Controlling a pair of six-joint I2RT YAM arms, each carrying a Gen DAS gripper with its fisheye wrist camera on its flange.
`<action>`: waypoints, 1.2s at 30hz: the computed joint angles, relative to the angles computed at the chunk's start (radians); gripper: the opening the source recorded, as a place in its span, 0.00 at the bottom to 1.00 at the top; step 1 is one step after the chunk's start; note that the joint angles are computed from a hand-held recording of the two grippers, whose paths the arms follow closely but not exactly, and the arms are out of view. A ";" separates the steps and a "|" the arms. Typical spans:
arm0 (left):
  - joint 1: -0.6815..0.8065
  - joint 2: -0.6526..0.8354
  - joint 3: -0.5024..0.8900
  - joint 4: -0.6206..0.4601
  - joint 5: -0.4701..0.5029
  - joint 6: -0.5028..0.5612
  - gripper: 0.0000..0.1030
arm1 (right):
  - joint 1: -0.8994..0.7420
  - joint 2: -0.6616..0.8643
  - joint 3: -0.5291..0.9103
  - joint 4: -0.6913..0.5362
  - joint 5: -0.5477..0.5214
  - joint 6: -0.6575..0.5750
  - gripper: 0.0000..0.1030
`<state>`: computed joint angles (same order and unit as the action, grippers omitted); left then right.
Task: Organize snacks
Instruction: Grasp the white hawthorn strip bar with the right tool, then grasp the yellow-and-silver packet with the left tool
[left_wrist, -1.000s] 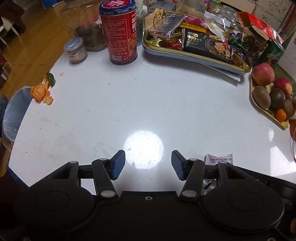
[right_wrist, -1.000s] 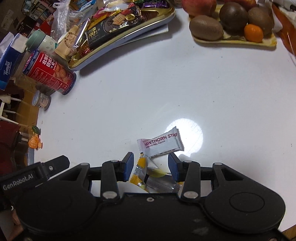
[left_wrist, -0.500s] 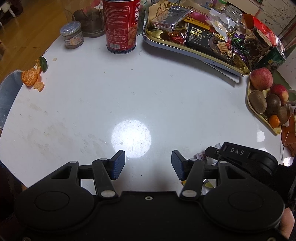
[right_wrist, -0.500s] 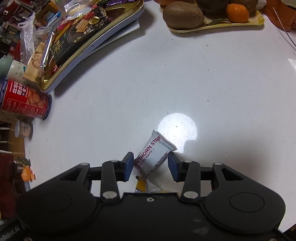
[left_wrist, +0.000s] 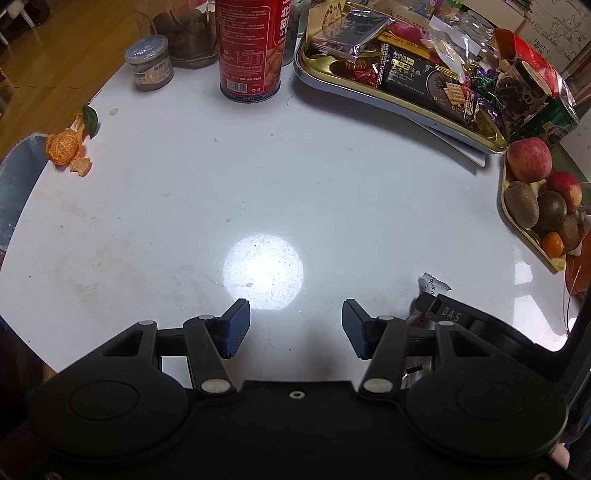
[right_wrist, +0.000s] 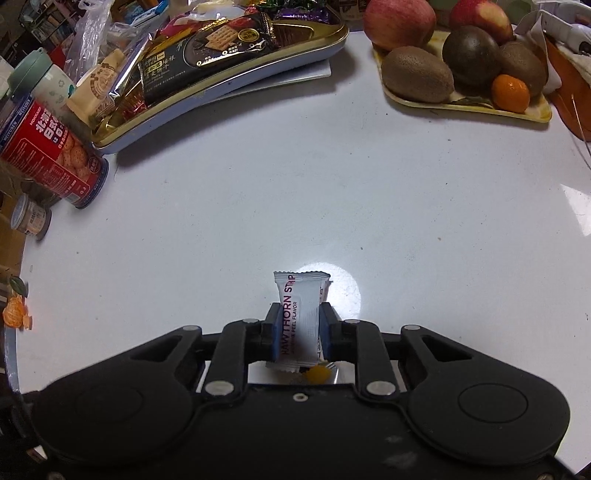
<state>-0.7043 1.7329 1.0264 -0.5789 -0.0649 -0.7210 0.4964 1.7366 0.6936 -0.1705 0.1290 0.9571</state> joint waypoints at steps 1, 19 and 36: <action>-0.008 0.001 0.000 0.002 -0.003 0.001 0.58 | -0.008 -0.017 -0.013 0.004 -0.002 0.003 0.21; -0.222 0.191 0.090 0.098 0.152 -0.020 0.58 | -0.267 -0.495 -0.233 -0.150 0.035 -0.130 0.20; -0.299 0.335 0.203 0.073 -0.009 -0.060 0.57 | -0.356 -0.632 -0.281 -0.204 -0.047 -0.179 0.21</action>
<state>-1.0030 2.0682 1.2298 -0.5063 -0.0740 -0.7812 0.1402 1.1046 0.4126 -0.3747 0.0821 0.7776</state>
